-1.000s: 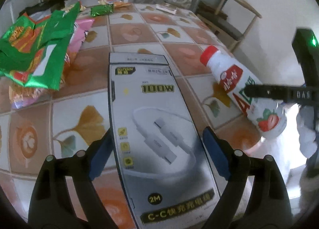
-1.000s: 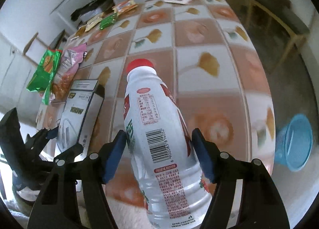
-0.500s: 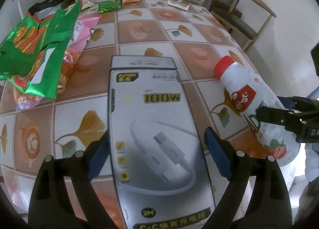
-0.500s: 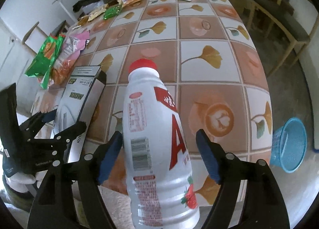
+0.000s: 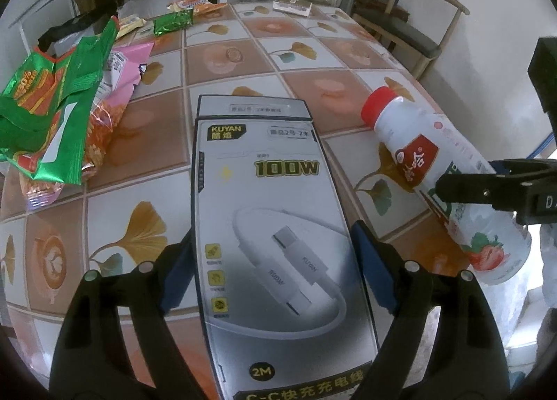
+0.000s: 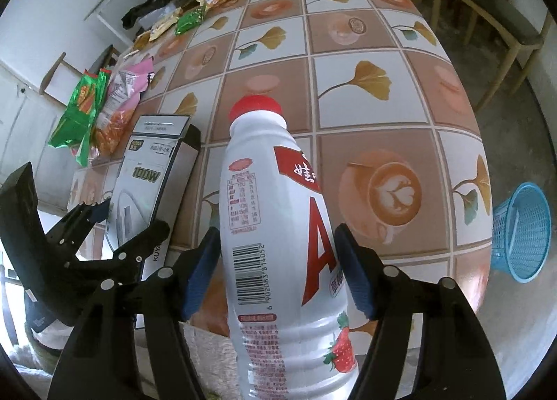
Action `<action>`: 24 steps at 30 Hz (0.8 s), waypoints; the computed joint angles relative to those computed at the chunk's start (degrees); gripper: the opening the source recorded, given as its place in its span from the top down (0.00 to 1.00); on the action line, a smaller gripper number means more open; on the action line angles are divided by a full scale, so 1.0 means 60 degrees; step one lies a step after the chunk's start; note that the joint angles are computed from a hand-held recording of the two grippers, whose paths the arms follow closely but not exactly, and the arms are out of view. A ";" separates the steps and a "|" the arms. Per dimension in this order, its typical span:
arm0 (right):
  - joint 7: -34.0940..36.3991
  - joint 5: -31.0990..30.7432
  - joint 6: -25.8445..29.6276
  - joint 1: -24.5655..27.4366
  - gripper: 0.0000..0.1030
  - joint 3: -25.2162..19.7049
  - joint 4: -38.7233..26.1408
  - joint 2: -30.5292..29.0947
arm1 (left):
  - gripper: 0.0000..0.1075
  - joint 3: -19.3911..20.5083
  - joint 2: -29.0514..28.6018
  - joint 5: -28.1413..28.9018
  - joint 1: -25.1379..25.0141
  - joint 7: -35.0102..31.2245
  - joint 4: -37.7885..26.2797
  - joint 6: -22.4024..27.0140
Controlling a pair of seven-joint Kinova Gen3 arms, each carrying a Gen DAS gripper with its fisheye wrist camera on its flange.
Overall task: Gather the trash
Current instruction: 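Hold the box in the left tool and the bottle in the right tool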
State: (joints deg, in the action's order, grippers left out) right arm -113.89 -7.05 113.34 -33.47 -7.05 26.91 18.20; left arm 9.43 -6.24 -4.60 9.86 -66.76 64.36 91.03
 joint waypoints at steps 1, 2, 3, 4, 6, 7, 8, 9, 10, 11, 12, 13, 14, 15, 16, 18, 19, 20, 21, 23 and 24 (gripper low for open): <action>-0.0021 0.0007 -0.0015 -0.0010 0.36 0.0003 0.0008 -0.0003 | 0.25 0.0055 0.0020 -0.0090 0.0021 0.0032 -0.0016 0.0026; -0.0035 -0.0003 -0.0027 -0.0001 0.36 0.0004 0.0015 0.0004 | 0.25 0.0083 0.0037 -0.0154 0.0040 0.0041 -0.0029 0.0051; -0.0064 -0.0002 -0.0024 -0.0009 0.36 0.0005 0.0021 0.0005 | 0.25 0.0122 0.0064 -0.0231 0.0067 0.0055 -0.0057 0.0087; -0.0070 0.0007 -0.0040 -0.0008 0.36 0.0009 0.0037 0.0003 | 0.25 0.0111 0.0072 -0.0235 0.0080 0.0054 -0.0067 0.0100; -0.0114 0.0035 -0.0100 -0.0030 0.36 0.0013 0.0105 -0.0028 | 0.25 0.0137 0.0114 -0.0281 0.0112 0.0126 -0.0123 0.0176; -0.0123 0.0056 -0.0134 -0.0040 0.36 0.0013 0.0140 -0.0048 | 0.25 0.0143 0.0141 -0.0317 0.0128 0.0155 -0.0163 0.0229; -0.0114 0.0068 -0.0150 -0.0037 0.36 0.0011 0.0157 -0.0054 | 0.25 0.0140 0.0158 -0.0346 0.0142 0.0179 -0.0181 0.0262; -0.0118 0.0087 -0.0172 -0.0042 0.36 0.0011 0.0185 -0.0069 | 0.24 0.0152 0.0195 -0.0403 0.0156 0.0231 -0.0224 0.0322; -0.0123 0.0100 -0.0183 -0.0047 0.36 0.0009 0.0199 -0.0081 | 0.23 0.0154 0.0215 -0.0459 0.0168 0.0289 -0.0238 0.0356; -0.0126 0.0119 -0.0197 -0.0057 0.36 0.0008 0.0213 -0.0092 | 0.23 0.0145 0.0209 -0.0509 0.0178 0.0326 -0.0217 0.0343; -0.0128 0.0137 -0.0222 -0.0066 0.36 0.0006 0.0240 -0.0107 | 0.23 0.0124 0.0208 -0.0539 0.0180 0.0317 -0.0205 0.0332; -0.0126 0.0138 -0.0243 -0.0059 0.36 0.0000 0.0277 -0.0125 | 0.23 0.0128 0.0200 -0.0575 0.0192 0.0331 -0.0188 0.0328; -0.0126 0.0134 -0.0240 -0.0050 0.36 -0.0005 0.0288 -0.0135 | 0.23 0.0127 0.0198 -0.0610 0.0198 0.0336 -0.0179 0.0327; -0.0131 0.0148 -0.0242 -0.0058 0.36 -0.0007 0.0289 -0.0136 | 0.23 0.0121 0.0191 -0.0637 0.0200 0.0343 -0.0165 0.0319; -0.0126 0.0167 -0.0250 -0.0070 0.36 -0.0008 0.0301 -0.0145 | 0.23 0.0112 0.0179 -0.0651 0.0200 0.0342 -0.0145 0.0301; -0.0122 0.0206 -0.0270 -0.0094 0.36 -0.0008 0.0310 -0.0149 | 0.23 0.0109 0.0159 -0.0668 0.0203 0.0333 -0.0109 0.0267; -0.0119 0.0220 -0.0309 -0.0095 0.36 -0.0007 0.0350 -0.0169 | 0.23 0.0112 0.0147 -0.0671 0.0206 0.0326 -0.0093 0.0249; -0.0111 0.0215 -0.0338 -0.0079 0.37 -0.0011 0.0382 -0.0185 | 0.23 0.0083 0.0114 -0.0638 0.0193 0.0287 -0.0049 0.0199; -0.0120 0.0204 -0.0382 -0.0059 0.37 -0.0014 0.0430 -0.0208 | 0.23 0.0087 0.0099 -0.0628 0.0188 0.0290 -0.0032 0.0179; -0.0146 0.0197 -0.0466 -0.0038 0.37 -0.0024 0.0536 -0.0271 | 0.25 0.0083 0.0051 -0.0608 0.0167 0.0267 0.0020 0.0109; -0.0162 0.0189 -0.0512 -0.0021 0.37 -0.0030 0.0586 -0.0297 | 0.25 0.0067 0.0037 -0.0578 0.0148 0.0250 0.0029 0.0091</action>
State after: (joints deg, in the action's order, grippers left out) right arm -114.85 -5.92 110.27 -33.60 -7.23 30.43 16.42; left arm 9.83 -6.02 -8.07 10.75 -65.26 64.53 91.58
